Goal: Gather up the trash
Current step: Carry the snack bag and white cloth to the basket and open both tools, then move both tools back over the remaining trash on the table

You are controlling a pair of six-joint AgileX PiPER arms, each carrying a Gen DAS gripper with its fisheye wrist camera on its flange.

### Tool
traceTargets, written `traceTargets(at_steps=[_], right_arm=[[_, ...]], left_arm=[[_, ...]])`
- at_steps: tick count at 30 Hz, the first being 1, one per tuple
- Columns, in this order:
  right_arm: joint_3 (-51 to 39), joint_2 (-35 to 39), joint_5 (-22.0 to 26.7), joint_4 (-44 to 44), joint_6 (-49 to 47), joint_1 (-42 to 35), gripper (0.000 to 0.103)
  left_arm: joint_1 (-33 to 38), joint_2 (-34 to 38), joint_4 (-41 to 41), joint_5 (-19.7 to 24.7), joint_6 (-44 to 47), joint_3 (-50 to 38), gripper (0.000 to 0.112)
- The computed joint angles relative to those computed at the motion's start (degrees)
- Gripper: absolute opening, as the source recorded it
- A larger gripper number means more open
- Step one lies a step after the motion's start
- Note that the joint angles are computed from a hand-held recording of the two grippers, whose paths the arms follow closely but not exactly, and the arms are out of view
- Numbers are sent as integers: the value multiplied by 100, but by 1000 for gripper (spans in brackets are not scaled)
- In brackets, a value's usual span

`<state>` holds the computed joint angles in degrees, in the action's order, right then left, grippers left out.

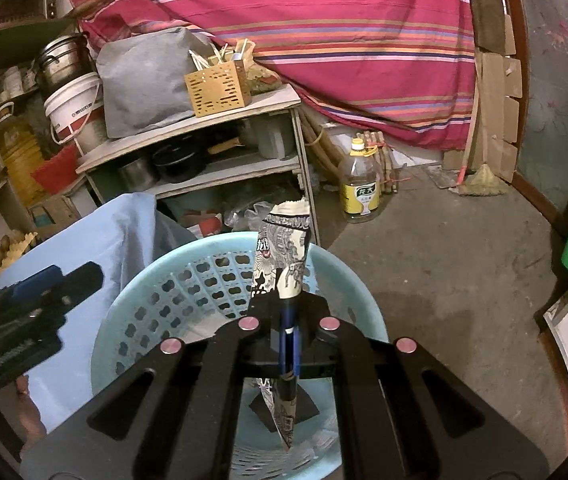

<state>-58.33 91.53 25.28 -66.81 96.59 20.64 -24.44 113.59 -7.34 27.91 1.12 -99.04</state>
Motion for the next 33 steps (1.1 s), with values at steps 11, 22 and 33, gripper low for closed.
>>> traceTargets(at_steps=[11, 22, 33], right_arm=[[-293, 208, 229, 235, -302, 225, 48], [-772, 325, 1213, 45, -119, 1215, 97], [-2135, 1187, 2008, 229, -479, 2517, 99]], left_arm=[[364, -848, 585, -427, -297, 1032, 87], [1505, -1977, 333, -759, 449, 2311, 92], [3475, -2606, -2092, -997, 3661, 3266, 96]])
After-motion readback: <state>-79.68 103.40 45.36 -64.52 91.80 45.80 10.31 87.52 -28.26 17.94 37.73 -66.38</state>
